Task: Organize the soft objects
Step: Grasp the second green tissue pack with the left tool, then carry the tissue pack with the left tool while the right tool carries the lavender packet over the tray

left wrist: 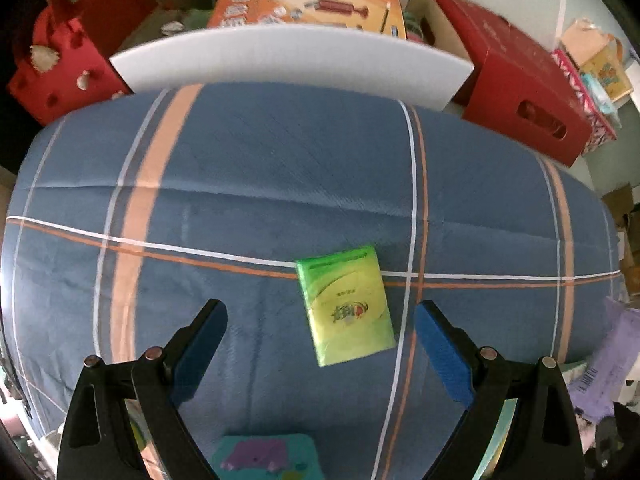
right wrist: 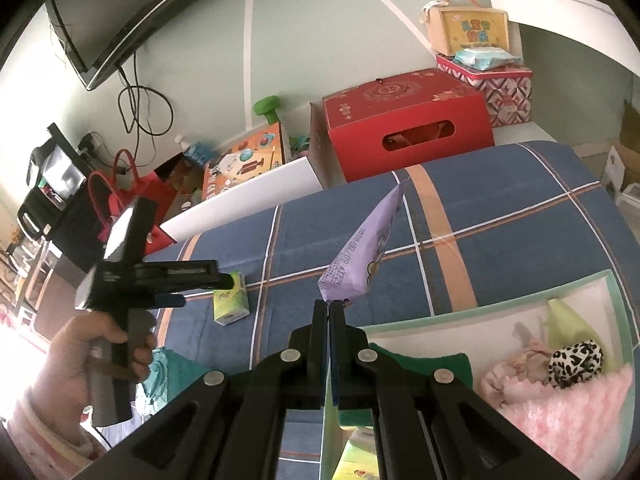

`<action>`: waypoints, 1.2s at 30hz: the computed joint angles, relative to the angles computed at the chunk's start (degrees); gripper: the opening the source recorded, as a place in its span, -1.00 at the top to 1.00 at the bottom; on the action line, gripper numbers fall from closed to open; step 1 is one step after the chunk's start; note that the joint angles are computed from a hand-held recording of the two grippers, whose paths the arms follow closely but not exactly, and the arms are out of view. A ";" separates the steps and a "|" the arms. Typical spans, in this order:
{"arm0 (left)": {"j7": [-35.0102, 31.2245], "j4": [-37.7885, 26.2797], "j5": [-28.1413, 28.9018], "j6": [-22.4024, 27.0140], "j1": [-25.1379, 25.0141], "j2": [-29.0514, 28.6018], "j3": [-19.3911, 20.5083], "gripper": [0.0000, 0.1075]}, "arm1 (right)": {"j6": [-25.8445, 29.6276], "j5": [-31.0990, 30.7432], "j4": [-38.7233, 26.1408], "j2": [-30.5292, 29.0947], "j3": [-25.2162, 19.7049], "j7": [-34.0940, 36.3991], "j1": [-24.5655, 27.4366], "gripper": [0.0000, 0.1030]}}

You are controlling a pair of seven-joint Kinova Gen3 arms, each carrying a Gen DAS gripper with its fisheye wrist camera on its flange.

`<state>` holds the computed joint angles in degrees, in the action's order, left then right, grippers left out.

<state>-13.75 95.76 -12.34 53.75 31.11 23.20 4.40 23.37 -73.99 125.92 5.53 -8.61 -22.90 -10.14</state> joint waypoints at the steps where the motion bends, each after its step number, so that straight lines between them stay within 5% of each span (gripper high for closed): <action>1: -0.66 -0.37 0.69 0.06 -0.58 0.67 0.26 -0.74 | 0.06 0.08 -0.04 0.02 0.03 -0.06 0.01 0.98; 8: -4.44 -2.11 4.09 -0.25 -2.47 3.86 0.57 -0.43 | 0.29 -0.38 0.03 0.27 0.14 0.51 0.21 0.98; 12: -4.56 -2.50 4.05 -0.14 -1.46 4.29 0.00 0.07 | 0.48 -0.04 -0.06 0.36 0.12 0.20 0.27 0.98; 20: 1.06 -0.46 -1.47 -1.28 4.30 0.18 -1.13 0.08 | -0.42 -0.54 0.83 -1.03 -0.06 0.98 -0.26 0.98; 36: 17.88 -5.97 -22.40 13.43 21.15 -3.86 4.68 0.08 | -0.95 -3.39 8.12 -12.12 5.15 6.76 -3.17 0.97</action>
<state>4.14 89.80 -34.73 67.18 52.25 19.34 9.08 22.41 -77.38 134.04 -6.58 -3.46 -16.14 -13.31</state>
